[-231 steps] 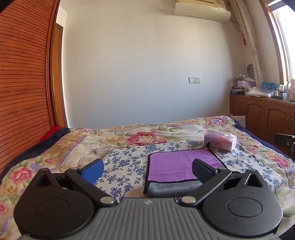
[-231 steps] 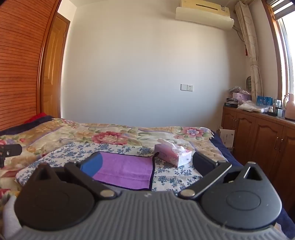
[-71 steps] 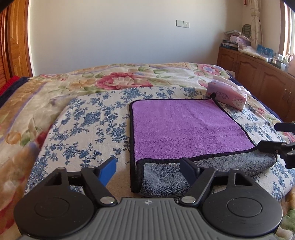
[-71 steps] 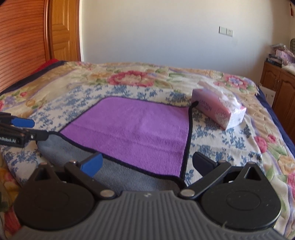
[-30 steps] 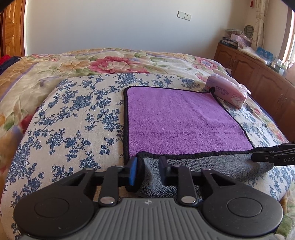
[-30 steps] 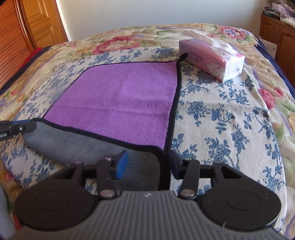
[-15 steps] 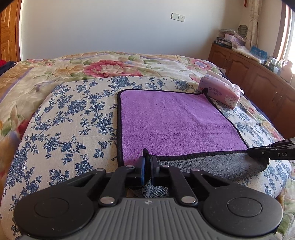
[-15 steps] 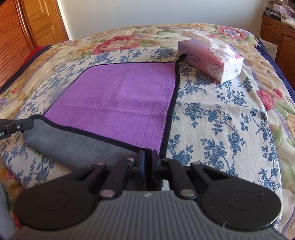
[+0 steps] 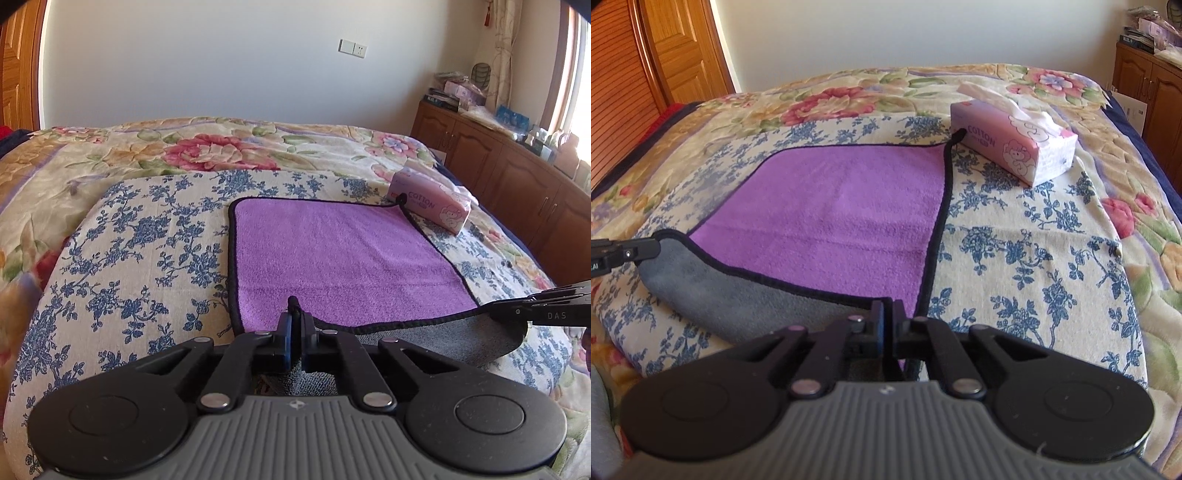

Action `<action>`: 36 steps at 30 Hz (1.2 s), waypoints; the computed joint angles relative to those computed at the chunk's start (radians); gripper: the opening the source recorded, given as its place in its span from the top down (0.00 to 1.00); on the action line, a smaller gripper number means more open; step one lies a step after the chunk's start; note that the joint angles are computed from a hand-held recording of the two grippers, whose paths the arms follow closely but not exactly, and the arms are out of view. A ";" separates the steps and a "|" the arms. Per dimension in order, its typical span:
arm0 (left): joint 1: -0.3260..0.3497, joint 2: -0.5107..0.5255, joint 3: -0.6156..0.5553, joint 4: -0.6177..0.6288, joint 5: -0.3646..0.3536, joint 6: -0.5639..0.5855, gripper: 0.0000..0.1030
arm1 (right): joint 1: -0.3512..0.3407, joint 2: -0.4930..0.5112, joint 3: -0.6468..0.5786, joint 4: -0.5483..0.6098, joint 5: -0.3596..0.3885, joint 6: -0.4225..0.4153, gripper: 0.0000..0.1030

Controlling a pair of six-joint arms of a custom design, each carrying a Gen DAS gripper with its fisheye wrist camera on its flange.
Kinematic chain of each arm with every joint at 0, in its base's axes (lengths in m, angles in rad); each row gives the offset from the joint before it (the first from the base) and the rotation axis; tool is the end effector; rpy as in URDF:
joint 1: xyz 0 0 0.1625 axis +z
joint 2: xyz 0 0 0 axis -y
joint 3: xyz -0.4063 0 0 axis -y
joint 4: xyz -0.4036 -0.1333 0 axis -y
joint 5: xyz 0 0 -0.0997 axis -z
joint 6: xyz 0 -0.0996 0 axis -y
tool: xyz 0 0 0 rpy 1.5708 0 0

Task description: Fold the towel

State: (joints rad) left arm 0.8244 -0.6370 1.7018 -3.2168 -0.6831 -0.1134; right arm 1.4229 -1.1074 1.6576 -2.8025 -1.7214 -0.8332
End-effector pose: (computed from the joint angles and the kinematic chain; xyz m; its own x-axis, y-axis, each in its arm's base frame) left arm -0.2800 -0.6129 0.0533 -0.8119 0.0458 -0.5820 0.4787 0.6228 -0.6189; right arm 0.0191 -0.6753 0.3013 -0.7330 -0.4076 0.5446 -0.6365 0.6936 -0.3374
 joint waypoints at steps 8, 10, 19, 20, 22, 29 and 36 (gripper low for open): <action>-0.007 0.003 -0.002 -0.038 -0.005 0.026 0.95 | -0.002 -0.007 0.005 -0.020 0.039 -0.004 0.95; -0.009 0.004 -0.003 -0.050 -0.006 0.032 0.95 | -0.003 -0.008 0.007 -0.027 0.050 -0.006 0.95; -0.015 0.011 -0.007 -0.109 0.000 0.059 0.95 | -0.003 -0.010 0.013 -0.060 0.089 -0.023 0.95; -0.015 0.012 -0.008 -0.112 0.000 0.062 0.95 | -0.003 -0.010 0.013 -0.061 0.093 -0.027 0.95; -0.015 0.013 -0.011 -0.114 0.002 0.066 0.95 | -0.005 -0.009 0.013 -0.063 0.101 -0.032 0.95; -0.013 0.017 -0.025 -0.121 -0.005 0.073 0.95 | -0.006 -0.007 0.007 -0.078 0.143 -0.047 0.96; -0.012 0.031 -0.047 -0.144 -0.008 0.108 0.96 | -0.004 0.007 -0.012 -0.090 0.164 -0.054 0.96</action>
State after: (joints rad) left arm 0.8120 -0.6061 1.6545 -3.3611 -0.6916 -0.0059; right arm 1.4187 -1.1005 1.6453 -2.8929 -1.5572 -0.8870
